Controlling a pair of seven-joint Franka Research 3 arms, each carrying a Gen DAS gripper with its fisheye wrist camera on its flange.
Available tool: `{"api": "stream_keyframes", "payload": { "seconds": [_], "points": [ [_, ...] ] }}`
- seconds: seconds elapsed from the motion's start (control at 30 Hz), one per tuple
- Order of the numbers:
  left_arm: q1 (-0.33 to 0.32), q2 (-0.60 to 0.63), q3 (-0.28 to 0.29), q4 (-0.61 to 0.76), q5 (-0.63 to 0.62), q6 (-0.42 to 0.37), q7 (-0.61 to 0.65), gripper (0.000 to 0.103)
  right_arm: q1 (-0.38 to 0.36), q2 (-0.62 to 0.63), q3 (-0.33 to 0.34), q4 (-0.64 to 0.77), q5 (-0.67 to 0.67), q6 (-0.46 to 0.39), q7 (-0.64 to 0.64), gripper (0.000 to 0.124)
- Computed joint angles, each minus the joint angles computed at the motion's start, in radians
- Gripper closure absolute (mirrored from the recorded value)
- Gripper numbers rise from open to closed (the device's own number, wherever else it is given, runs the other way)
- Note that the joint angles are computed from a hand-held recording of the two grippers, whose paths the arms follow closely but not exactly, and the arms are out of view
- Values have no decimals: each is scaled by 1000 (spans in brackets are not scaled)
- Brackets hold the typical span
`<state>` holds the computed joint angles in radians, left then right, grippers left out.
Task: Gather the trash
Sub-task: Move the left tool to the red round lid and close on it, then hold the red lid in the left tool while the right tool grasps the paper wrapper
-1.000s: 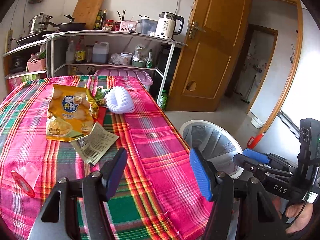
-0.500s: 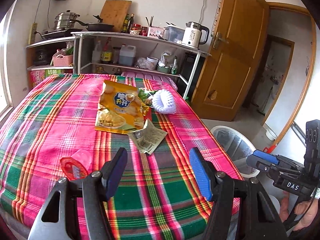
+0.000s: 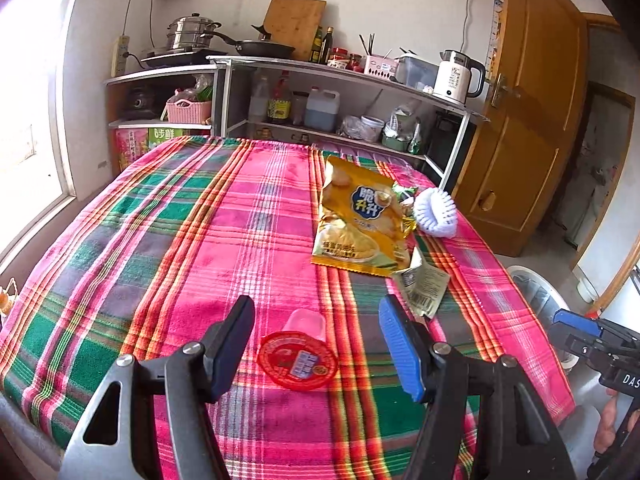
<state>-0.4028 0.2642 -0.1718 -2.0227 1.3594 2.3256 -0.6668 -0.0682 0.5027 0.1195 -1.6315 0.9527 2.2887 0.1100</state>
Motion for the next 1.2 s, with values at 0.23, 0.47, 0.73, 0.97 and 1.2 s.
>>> {"api": "stream_keyframes", "payload": {
  "seconds": [0.23, 0.47, 0.73, 0.97, 1.2],
  "points": [
    [25, 16, 13, -20, -21, 83, 1, 37, 34, 23, 6, 19, -41, 22, 36, 73],
    [35, 25, 26, -31, 16, 161, -37, 55, 58, 58, 18, 63, -88, 21, 94, 73],
    [46, -10, 28, -70, 109, 179, -142, 56, 105, 88, 36, 87, -121, 81, 176, 71],
    [70, -37, 15, -106, 158, 190, -198, 56, 174, 143, 49, 143, -162, 233, 302, 65],
    [92, -48, 9, -128, 191, 211, -236, 56, 226, 210, 34, 208, -308, 289, 489, 64]
  ]
}}
